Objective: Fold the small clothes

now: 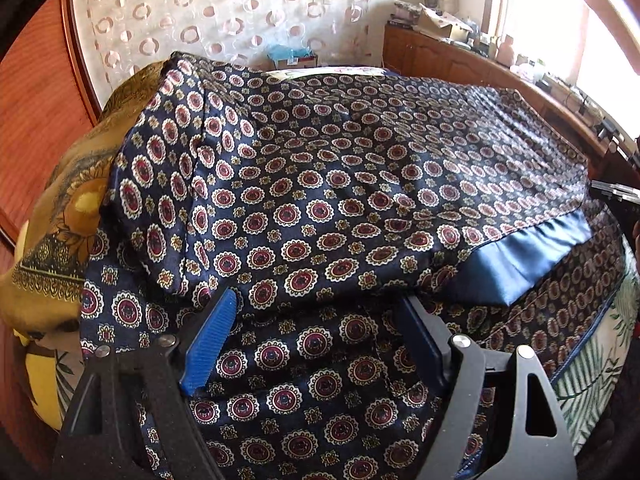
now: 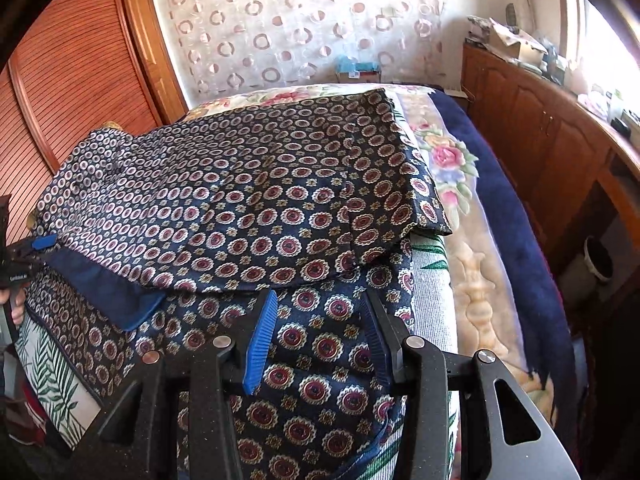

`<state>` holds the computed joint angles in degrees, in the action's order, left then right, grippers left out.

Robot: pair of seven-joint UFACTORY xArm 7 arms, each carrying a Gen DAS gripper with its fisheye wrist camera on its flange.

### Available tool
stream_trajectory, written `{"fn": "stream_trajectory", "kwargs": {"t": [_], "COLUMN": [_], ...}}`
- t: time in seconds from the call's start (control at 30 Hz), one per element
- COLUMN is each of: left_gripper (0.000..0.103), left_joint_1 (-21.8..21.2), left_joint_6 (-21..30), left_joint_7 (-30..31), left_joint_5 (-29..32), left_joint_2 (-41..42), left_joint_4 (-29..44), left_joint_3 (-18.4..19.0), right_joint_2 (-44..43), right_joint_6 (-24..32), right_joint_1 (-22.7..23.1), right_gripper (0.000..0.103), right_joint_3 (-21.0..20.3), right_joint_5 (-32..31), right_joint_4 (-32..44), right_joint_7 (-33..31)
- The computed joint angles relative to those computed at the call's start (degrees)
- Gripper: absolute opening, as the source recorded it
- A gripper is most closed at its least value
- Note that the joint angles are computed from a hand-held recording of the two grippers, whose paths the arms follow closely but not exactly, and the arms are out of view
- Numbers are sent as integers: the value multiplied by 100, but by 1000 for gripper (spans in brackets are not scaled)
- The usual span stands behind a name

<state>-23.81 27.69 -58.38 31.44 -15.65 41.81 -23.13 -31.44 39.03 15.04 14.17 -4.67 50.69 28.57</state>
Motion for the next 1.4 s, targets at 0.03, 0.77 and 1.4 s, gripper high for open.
{"fn": "stream_trajectory", "kwargs": {"t": [0.03,0.77,1.4], "left_gripper": [81,90,37], "left_joint_1": [2,-62,1324], "left_joint_6": [-7,51,-425], "left_joint_7": [-11,-69,-1122], "left_joint_5": [7,-34,110], "left_joint_2": [21,14,-2064], "left_joint_4": [15,10,-798], "left_joint_3": [-6,49,-812], "right_joint_2": [46,354,1015], "right_joint_6": [12,46,158], "right_joint_1": [-26,-440,-189], "right_gripper": [45,45,46], "right_joint_3": [11,199,314], "right_joint_5": [-5,-572,-1449], "right_joint_4": [44,330,751], "right_joint_7": [41,477,1195]}}
